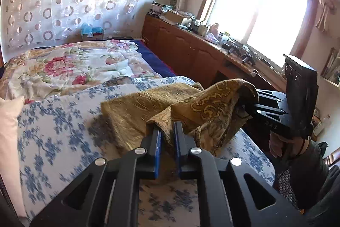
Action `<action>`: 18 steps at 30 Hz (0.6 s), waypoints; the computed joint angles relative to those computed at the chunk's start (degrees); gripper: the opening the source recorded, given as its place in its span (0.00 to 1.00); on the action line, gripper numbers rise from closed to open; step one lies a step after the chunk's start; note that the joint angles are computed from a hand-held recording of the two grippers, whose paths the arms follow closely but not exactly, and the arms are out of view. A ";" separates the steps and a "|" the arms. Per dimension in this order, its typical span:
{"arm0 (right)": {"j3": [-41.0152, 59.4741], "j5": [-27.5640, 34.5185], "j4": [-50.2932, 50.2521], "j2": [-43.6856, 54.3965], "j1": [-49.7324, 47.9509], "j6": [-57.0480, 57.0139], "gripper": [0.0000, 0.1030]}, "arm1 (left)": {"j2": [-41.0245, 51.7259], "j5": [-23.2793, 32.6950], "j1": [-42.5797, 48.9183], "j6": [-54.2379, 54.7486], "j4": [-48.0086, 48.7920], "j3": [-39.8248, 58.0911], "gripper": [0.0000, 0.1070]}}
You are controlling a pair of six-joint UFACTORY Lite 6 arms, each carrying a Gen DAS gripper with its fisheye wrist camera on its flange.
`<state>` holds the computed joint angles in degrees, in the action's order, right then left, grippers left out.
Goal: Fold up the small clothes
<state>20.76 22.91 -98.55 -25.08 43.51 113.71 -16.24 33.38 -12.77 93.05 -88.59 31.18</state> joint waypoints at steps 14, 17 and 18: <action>13.70 -7.24 -42.96 24.33 -14.09 33.10 0.05 | 15.76 0.61 4.12 5.01 -1.83 10.56 0.41; 15.30 -7.82 -47.86 26.79 -15.85 36.60 0.05 | 17.61 -0.09 4.89 5.10 -1.94 11.67 0.45; 16.43 -8.25 -48.82 27.89 -16.53 36.85 0.05 | 17.96 0.15 5.42 5.34 -2.13 11.80 0.45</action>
<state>37.18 14.66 -147.37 2.81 26.98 150.56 1.72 33.53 -7.36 98.39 -90.72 42.98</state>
